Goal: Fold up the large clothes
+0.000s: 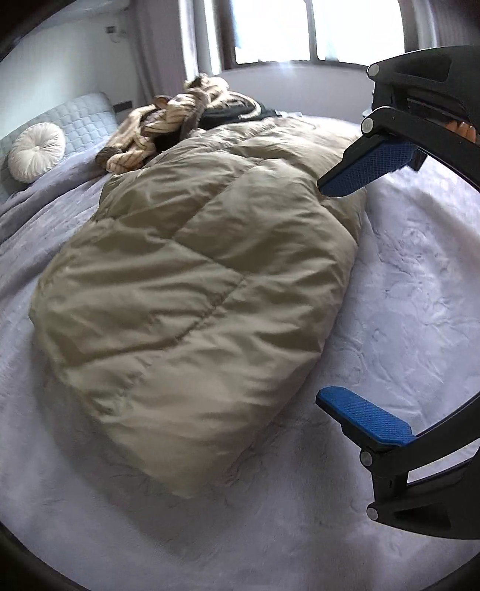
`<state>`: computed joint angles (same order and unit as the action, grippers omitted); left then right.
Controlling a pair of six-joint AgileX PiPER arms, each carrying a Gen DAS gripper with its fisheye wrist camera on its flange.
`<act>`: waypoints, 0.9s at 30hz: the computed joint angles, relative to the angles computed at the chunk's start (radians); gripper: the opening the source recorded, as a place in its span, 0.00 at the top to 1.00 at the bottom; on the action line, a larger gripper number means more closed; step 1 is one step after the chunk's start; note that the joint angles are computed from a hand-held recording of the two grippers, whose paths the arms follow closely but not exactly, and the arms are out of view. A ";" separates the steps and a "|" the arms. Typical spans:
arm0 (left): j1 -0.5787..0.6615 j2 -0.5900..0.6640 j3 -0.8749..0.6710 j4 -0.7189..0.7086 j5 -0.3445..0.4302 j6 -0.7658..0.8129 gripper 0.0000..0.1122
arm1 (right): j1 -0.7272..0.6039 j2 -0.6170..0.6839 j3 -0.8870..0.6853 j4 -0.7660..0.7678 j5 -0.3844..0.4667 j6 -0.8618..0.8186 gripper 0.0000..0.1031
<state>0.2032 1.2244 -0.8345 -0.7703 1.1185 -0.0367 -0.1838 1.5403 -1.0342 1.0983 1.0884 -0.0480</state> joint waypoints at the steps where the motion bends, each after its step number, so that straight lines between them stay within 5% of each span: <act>1: 0.014 0.000 0.019 -0.018 -0.006 0.013 0.08 | -0.005 -0.016 0.018 0.011 -0.001 -0.007 0.00; 17: 0.013 0.189 0.060 -0.408 -0.139 0.292 0.08 | -0.005 0.115 0.166 0.452 -0.067 -0.357 0.00; 24: -0.096 0.247 0.003 -0.364 -0.266 0.198 0.08 | 0.019 0.175 0.084 0.430 -0.094 -0.373 0.00; 26: -0.118 0.236 -0.008 -0.316 -0.294 0.151 0.14 | 0.011 0.175 0.077 0.412 -0.083 -0.366 0.00; 27: -0.132 0.231 -0.020 -0.274 -0.306 0.116 0.25 | 0.010 0.169 0.084 0.412 -0.081 -0.366 0.01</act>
